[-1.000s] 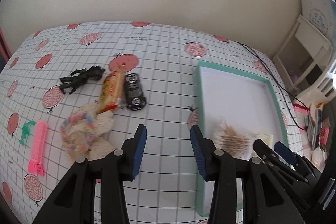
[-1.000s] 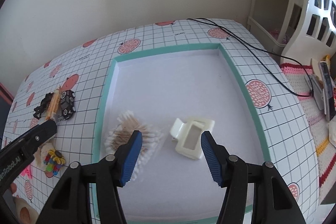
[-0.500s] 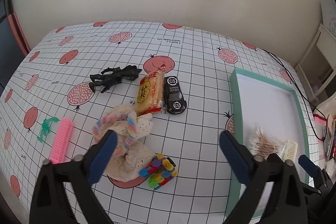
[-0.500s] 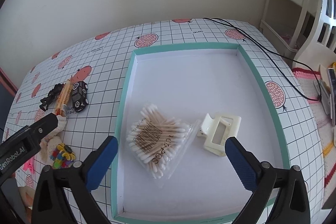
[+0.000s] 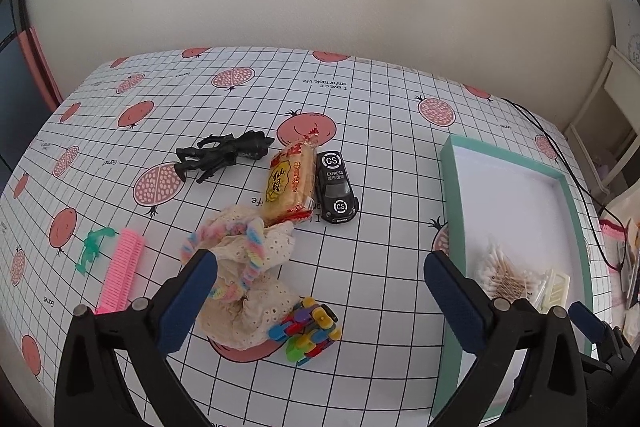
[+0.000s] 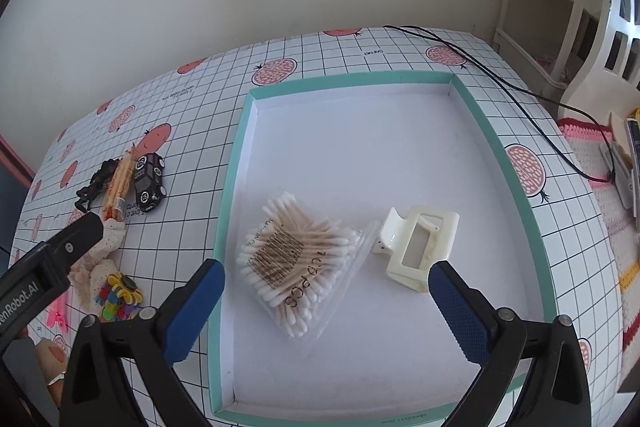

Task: Organize objects
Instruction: 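Withdraw both tools from the tray back toward the remaining objects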

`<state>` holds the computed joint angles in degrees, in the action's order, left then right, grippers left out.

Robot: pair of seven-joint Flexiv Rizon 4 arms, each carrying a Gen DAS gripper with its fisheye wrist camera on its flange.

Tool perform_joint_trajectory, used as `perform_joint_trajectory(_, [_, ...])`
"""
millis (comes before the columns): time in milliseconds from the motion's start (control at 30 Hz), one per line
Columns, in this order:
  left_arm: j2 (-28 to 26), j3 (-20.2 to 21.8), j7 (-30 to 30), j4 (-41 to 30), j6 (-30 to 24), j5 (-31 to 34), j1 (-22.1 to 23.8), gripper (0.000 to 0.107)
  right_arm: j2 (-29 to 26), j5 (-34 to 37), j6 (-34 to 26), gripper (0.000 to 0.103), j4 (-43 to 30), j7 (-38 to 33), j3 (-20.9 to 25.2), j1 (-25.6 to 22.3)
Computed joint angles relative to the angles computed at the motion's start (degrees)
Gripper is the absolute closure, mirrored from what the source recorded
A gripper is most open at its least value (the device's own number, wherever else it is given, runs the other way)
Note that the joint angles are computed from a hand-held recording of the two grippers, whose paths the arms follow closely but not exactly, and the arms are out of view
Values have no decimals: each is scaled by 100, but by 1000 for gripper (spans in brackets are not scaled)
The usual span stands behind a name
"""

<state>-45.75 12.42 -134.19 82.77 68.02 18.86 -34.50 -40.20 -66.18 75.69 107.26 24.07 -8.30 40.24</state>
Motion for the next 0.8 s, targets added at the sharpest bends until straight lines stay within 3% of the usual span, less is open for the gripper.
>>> perform_joint_trajectory(200, [51,189,-228,32,142,182,-102,4,60,-753,398,0,1,710,-312,59])
perform_joint_trajectory(300, [98,263,-303,73,263,268,-129,4,103,-1071,297,0,-76,939,-207,-29])
perform_joint_trajectory(467, [152,318,-255,102,281,393,-134,4,67,-829,-45,0,-224,665,218,-217])
perform_joint_trajectory(700, [328,245,-219,404,430,268,121,4,-72,-996,189,0,-471,858,225,-172])
perform_joint_trajectory(800, [421,250,-191,576,498,201,243,4,-200,-722,175,0,-654,499,328,-136])
